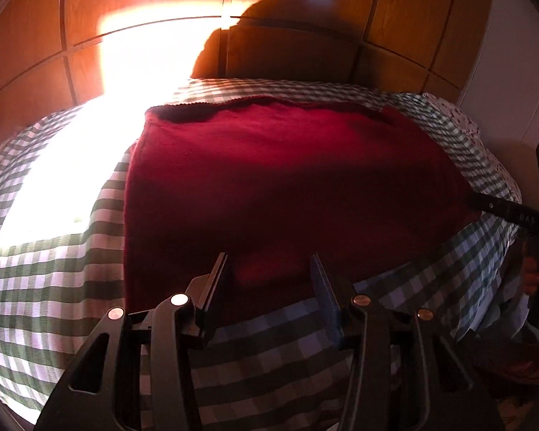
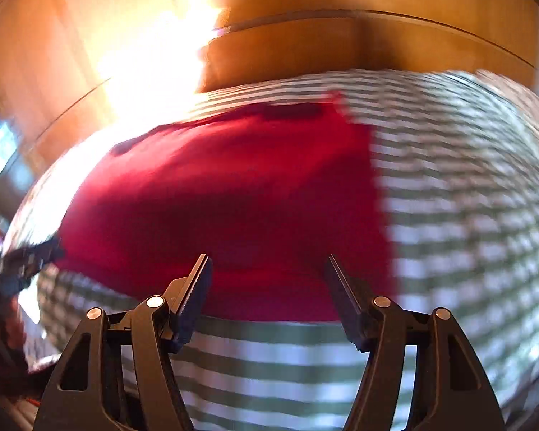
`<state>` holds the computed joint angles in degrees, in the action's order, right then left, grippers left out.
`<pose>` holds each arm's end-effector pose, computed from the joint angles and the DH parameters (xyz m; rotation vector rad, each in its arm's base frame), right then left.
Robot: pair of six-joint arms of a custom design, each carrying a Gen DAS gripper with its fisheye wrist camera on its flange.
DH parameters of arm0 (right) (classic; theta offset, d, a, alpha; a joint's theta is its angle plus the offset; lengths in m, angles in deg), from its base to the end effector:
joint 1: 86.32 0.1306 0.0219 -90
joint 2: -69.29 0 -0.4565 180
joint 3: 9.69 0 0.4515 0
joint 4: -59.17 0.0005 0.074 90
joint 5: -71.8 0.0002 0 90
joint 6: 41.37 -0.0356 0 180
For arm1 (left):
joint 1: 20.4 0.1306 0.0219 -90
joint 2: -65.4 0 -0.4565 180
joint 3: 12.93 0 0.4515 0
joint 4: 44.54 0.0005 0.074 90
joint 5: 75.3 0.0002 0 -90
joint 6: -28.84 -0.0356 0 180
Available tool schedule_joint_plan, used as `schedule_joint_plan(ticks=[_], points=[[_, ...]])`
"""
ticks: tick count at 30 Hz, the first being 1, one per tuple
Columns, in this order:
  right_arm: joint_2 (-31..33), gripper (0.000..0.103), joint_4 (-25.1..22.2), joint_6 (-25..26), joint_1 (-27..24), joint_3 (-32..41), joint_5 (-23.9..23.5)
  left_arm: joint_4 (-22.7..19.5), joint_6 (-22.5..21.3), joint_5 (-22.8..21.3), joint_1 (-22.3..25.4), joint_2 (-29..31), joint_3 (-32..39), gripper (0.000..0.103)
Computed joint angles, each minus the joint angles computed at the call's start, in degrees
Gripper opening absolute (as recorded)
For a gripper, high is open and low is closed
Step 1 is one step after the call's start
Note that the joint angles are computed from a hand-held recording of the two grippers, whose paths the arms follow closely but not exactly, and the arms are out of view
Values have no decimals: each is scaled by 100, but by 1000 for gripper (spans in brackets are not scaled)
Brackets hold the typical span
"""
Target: Fold small clothes
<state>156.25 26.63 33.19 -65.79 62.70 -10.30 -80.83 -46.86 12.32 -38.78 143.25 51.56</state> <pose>0.4785 0.1734 0.3927 -0.0413 2.3866 0.1327 0.4140 -0.1365 0.3889 0.0684 2.4460 -0.2042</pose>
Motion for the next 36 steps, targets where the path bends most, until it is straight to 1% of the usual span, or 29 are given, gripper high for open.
schedule_joint_plan(ticks=[2, 4, 5, 7, 9, 10, 11, 12, 13, 14, 15, 17, 19, 20, 21, 22, 23, 24, 26, 28, 29, 30, 31, 32, 33, 36], points=[[-176, 64, -72, -294, -247, -154, 117, -49, 5, -4, -24, 94, 50, 45], [-295, 63, -84, -553, -494, -300, 168, -106, 133, 99, -2, 164, 111, 46], [-295, 59, -73, -629, -558, -322, 156, -127, 175, 145, 16, 188, 127, 46], [-260, 53, 25, -803, -712, -368, -157, -166, 252, 128, 2, 216, 145, 46], [-152, 37, 71, -856, -756, -335, -510, -169, 284, 146, 47, 127, 42, 46], [-89, 32, 56, -798, -734, -296, -612, -193, 307, 129, 39, 131, 39, 46], [-77, 20, 37, -734, -706, -298, -635, -223, 325, 114, 36, 150, 46, 46], [-39, 15, -47, -601, -650, -249, -555, -235, 340, 112, 33, 146, 41, 46], [-20, 13, -118, -493, -583, -211, -395, -216, 355, 117, 30, 146, 30, 46], [26, 13, -230, -272, -552, -175, -220, -193, 389, 117, 12, 108, -28, 46], [66, 13, -271, -183, -528, -166, -131, -173, 435, 104, -18, 95, -68, 46], [83, 13, -215, -52, -503, -209, -10, -186, 438, 57, -42, 107, -57, 46], [48, 13, -188, -206, -534, -223, -101, -170, 417, 76, -4, 102, -51, 46], [4, 15, -130, -371, -609, -253, -321, -138, 444, 79, -12, 89, -66, 46], [-22, 28, -143, -500, -660, -258, -454, -125, 423, 90, 5, 6, -126, 46], [-82, 37, -146, -637, -681, -279, -479, -125, 385, 94, 22, -16, -125, 46], [-133, 55, -98, -683, -689, -299, -525, -123, 376, 71, 17, -29, -124, 46], [-163, 62, -31, -688, -691, -317, -570, -124, 377, 63, 21, -37, -113, 46], [-192, 62, 32, -680, -643, -312, -594, -79, 371, 80, 36, -74, -118, 46], [-97, 62, -46, -637, -577, -226, -582, -28, 398, 80, 50, -97, -106, 46], [-35, 52, -132, -589, -541, -178, -500, -26, 397, 79, 66, -87, -86, 46], [63, 31, -273, -491, -477, -109, -266, -47, 411, 37, 75, -53, -53, 46], [135, 28, -378, -398, -423, -67, -46, -92, 451, -34, 83, -13, -20, 46], [103, 17, -343, -367, -402, -100, 29, -137, 508, -81, 98, 29, 7, 46], [56, 11, -353, -316, -367, -120, 178, -142, 559, -58, 126, 54, 13, 46], [-32, 11, -441, -119, -339, -194, 370, -118, 652, 9, 169, 108, -6, 47]])
